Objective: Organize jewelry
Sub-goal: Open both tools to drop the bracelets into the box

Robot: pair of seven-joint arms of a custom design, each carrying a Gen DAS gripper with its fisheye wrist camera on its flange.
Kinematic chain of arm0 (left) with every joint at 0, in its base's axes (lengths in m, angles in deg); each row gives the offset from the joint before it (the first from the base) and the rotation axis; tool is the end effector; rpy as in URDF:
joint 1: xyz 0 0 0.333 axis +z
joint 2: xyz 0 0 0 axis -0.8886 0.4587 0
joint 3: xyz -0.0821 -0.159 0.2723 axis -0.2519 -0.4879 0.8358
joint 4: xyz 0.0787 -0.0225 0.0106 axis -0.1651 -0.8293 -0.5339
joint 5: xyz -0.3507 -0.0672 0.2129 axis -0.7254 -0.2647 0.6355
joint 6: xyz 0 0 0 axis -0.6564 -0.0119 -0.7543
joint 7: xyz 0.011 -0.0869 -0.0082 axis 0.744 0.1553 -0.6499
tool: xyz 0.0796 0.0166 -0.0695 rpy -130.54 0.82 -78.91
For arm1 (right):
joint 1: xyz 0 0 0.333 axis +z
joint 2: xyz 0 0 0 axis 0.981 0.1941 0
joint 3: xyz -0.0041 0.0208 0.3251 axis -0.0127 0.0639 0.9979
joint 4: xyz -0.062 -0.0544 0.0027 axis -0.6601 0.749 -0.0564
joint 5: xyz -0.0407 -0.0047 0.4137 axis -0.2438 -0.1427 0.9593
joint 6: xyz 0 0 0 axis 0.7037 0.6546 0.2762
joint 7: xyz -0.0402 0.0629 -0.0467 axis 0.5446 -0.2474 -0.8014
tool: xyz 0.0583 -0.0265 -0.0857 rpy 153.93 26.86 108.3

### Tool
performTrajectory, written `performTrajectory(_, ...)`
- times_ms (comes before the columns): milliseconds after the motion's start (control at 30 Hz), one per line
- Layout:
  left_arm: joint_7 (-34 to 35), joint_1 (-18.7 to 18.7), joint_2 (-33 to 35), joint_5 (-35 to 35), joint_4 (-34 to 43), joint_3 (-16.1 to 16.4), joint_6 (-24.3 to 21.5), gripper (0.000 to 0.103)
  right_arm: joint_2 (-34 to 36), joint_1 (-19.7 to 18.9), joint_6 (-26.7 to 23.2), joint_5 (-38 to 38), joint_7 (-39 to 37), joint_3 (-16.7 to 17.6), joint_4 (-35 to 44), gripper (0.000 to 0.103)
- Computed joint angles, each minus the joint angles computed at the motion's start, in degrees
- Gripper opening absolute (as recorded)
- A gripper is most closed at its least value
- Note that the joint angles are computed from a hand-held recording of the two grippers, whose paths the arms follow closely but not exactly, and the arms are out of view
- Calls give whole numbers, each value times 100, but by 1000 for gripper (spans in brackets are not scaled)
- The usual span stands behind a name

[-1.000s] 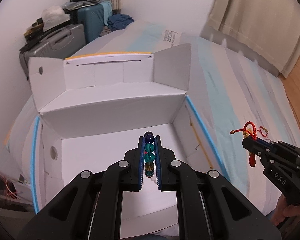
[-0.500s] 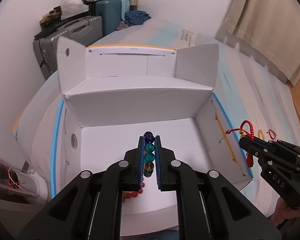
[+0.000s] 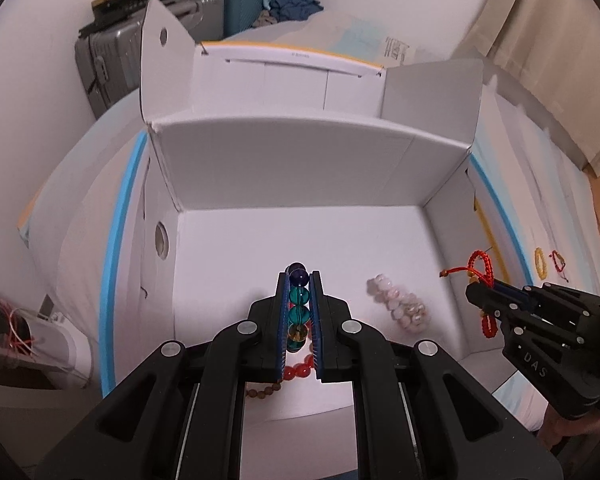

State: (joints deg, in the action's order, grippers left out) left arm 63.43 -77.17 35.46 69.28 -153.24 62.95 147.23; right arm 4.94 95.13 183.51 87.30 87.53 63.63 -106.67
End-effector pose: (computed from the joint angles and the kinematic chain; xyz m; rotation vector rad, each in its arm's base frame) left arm 0.5379 -0.2913 0.4572 -1.9216 2.0464 -0.7051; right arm 0.5590 0.2057 0.4315 -2.0875 1.7281 -0.3556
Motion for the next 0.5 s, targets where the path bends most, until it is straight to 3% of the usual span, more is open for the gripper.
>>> performTrajectory(333,136,45,0,-111,-113,29,-17,10,134,59,-34,-99,91,-5,36,13)
performTrajectory(367,52,41,-19,-28,-124,33,-26,11,133,67,-35,-118,131,-8,37,17)
performTrajectory(400,16,42,-28,2,-128,36,-37,16,120,66,-24,-58,99,-5,29,28)
performTrajectory(433,-48,43,-45,47,-138,40,-44,28,107,69,-3,-35,87,-2,16,34)
performTrajectory(500,-177,42,-68,184,-156,46,-14,40,79,71,57,48,32,7,-9,48)
